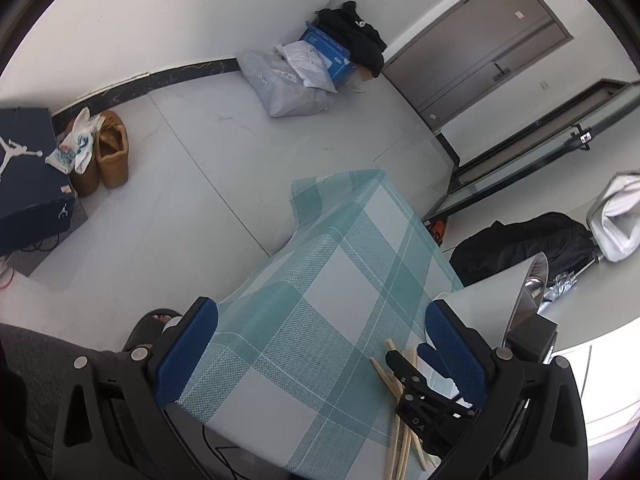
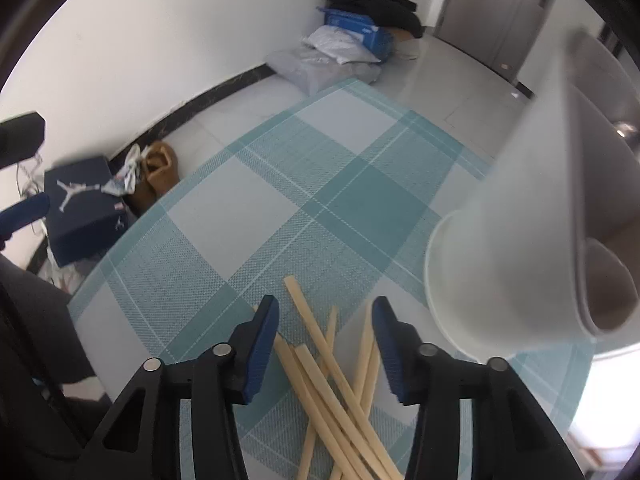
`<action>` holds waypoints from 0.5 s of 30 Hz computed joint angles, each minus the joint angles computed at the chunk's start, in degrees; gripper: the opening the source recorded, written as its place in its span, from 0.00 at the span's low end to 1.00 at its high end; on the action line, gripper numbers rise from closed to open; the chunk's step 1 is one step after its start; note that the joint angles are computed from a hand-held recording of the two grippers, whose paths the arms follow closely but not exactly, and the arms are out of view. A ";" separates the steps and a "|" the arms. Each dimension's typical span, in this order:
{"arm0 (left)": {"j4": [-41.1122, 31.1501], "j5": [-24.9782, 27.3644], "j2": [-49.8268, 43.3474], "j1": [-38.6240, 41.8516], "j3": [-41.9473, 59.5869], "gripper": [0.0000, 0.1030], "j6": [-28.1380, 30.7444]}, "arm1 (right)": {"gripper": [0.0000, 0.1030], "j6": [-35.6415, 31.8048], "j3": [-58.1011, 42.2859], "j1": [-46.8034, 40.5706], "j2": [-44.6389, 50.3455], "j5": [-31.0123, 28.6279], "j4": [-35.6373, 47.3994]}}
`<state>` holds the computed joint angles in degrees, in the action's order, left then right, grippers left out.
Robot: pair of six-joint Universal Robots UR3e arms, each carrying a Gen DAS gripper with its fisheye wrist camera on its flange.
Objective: Organize utensils
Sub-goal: 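Lower the right tool onto the wooden chopsticks and close it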
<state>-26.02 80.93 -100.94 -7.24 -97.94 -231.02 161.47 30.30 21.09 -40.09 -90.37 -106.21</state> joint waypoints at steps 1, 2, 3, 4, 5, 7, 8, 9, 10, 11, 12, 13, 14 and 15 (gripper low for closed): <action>0.04 -0.46 0.12 0.42 -0.19 0.99 -0.22 | 0.38 -0.79 -2.91 0.25 1.61 -0.30 1.64; 0.10 -0.62 0.24 0.68 -0.32 0.99 -0.61 | 0.37 -1.23 -4.99 0.55 2.89 -0.57 2.56; 0.24 -0.80 0.46 1.03 -0.61 0.99 -0.68 | 0.36 -1.89 -7.59 0.90 4.46 -1.36 3.67; 0.46 -0.85 0.60 1.26 -0.91 0.99 -0.74 | 0.32 -2.16 -9.83 1.18 5.91 -2.04 4.53; 0.48 -0.87 0.69 1.39 -0.98 0.99 -0.83 | 0.29 -2.42 -10.82 1.18 6.55 -2.07 4.85; 0.60 -1.11 0.83 1.76 -1.27 0.99 -0.97 | 0.19 -3.07 -12.20 0.76 7.15 -1.07 5.63; 0.55 -1.31 0.81 1.87 -1.26 0.99 -1.12 | 0.18 -3.10 -14.77 0.77 8.57 -0.94 6.87; 0.59 -1.66 0.72 1.98 -1.24 0.99 -1.30 | 0.12 -3.03 -16.04 0.65 9.08 -0.97 7.72; 0.57 -1.96 0.62 2.11 -1.21 0.99 -1.33 | 0.10 -2.76 -16.89 0.56 9.49 -0.81 8.24; 0.38 -2.06 0.42 2.09 -0.98 0.99 -1.37 | 0.10 -2.58 -15.34 0.26 8.53 -0.48 7.42; 0.27 -2.03 0.29 2.00 -0.83 0.99 -1.36 | 0.09 -2.58 -12.31 0.05 6.96 -0.07 5.45; 0.06 -1.84 0.16 1.81 -0.58 0.99 -1.24 | 0.08 -2.28 -10.65 0.25 6.29 -0.05 3.64; -0.34 -1.59 0.01 1.55 -0.23 0.99 -1.00 | 0.08 -2.36 -7.44 0.11 4.53 0.02 1.24; -0.64 -1.36 -0.17 1.28 0.12 0.99 -0.81 | 0.07 -2.43 -3.75 -0.10 2.34 0.05 -1.43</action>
<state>-26.66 79.58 -101.11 -5.96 -97.82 -231.83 159.04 26.54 20.99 -37.75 -90.33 -107.64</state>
